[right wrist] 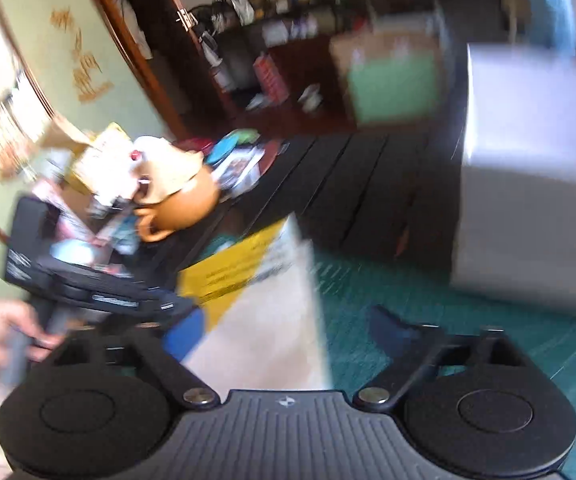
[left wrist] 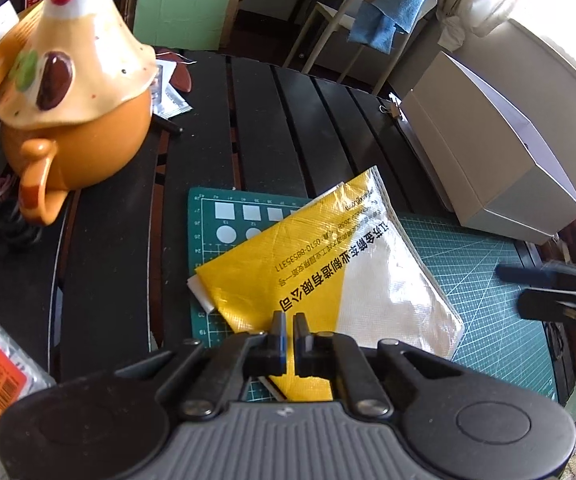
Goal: Fold shopping bag
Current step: 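Press the folded bag flat with the left tool while the right tool grasps its edge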
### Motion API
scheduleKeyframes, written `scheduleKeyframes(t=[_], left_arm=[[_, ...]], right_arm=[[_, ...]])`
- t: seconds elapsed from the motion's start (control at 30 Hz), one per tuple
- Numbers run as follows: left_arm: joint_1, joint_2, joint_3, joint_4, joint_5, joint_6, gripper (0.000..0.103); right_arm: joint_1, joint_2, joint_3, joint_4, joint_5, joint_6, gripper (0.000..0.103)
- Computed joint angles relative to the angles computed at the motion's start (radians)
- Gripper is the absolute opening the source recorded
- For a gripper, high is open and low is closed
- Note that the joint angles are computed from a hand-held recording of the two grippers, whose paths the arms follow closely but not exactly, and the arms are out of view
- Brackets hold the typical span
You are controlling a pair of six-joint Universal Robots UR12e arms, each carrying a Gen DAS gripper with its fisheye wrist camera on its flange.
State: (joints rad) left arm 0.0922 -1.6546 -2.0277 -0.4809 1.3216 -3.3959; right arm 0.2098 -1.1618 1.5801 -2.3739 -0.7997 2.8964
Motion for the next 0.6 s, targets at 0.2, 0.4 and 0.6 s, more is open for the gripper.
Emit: scheduleKeyframes(t=[0.2,0.4,0.6], left_arm=[[0.013,0.002,-0.003,-0.003,-0.031,-0.003,0.005],[0.017,-0.005,0.000,0.009,-0.026,-0.020,0.005],[0.020,-0.011,0.002,0.019,-0.022,-0.020,0.005]], right_arm=[[-0.028,0.039,-0.024,0.191,0.087,0.099,0.051],[-0.043,0.067,-0.011,0.185,0.221,0.228,0.053],[-0.045,0.075,-0.041,0.332,0.249,0.191,0.050]])
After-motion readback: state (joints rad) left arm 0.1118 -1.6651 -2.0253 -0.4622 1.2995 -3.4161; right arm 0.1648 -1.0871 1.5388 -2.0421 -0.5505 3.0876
